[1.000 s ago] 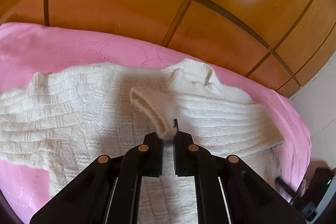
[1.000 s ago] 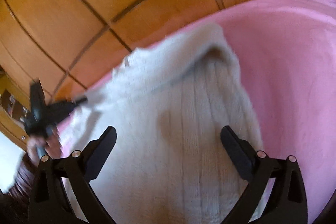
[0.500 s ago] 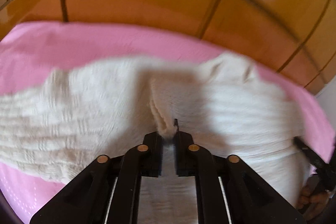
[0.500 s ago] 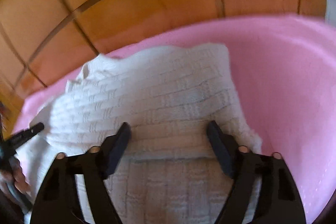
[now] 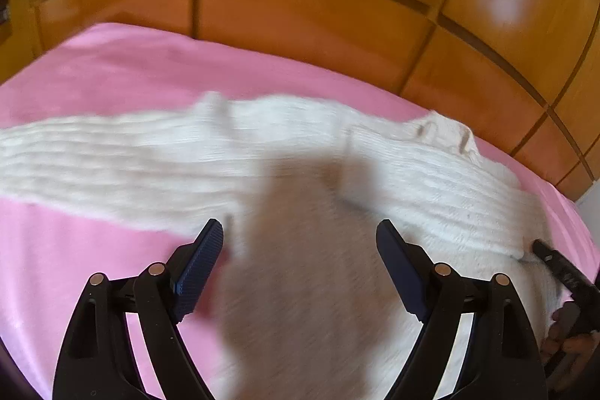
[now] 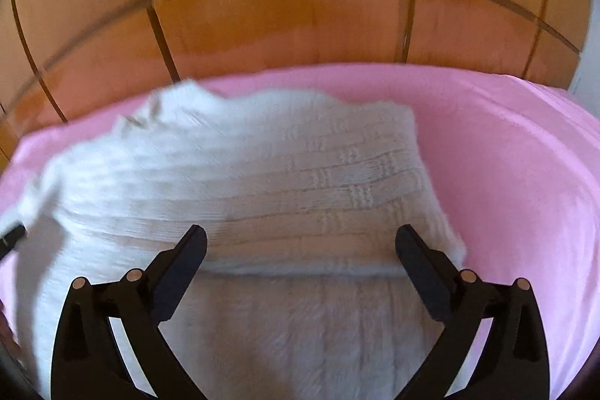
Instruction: Fold small clothes
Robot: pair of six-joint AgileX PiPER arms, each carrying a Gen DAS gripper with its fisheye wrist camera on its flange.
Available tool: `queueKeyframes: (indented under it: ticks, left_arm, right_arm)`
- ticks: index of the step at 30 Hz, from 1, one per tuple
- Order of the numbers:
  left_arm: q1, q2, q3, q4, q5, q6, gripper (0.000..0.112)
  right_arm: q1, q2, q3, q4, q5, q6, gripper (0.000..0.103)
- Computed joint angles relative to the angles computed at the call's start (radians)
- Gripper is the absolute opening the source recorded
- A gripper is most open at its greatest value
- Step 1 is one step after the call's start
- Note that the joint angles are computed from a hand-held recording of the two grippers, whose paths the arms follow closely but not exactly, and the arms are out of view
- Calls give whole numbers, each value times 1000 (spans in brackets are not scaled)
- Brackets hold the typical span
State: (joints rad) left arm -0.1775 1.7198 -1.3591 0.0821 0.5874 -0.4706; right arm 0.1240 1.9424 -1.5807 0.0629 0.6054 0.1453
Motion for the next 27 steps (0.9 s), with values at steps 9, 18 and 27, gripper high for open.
queueKeyframes:
  ticks: [9,18,27]
  left_arm:
    - [375,-176,249,-522,51,364,52]
    - [800,-167,270,-796,74,496,55]
    - [937,41,50,-898,129,449,30]
  right_arm:
    - [165,-239,413,-99,-158,41,101]
    - [202,-277,530,-237,-276,187,101]
    - [211,-279,530,-288,-274,236,101]
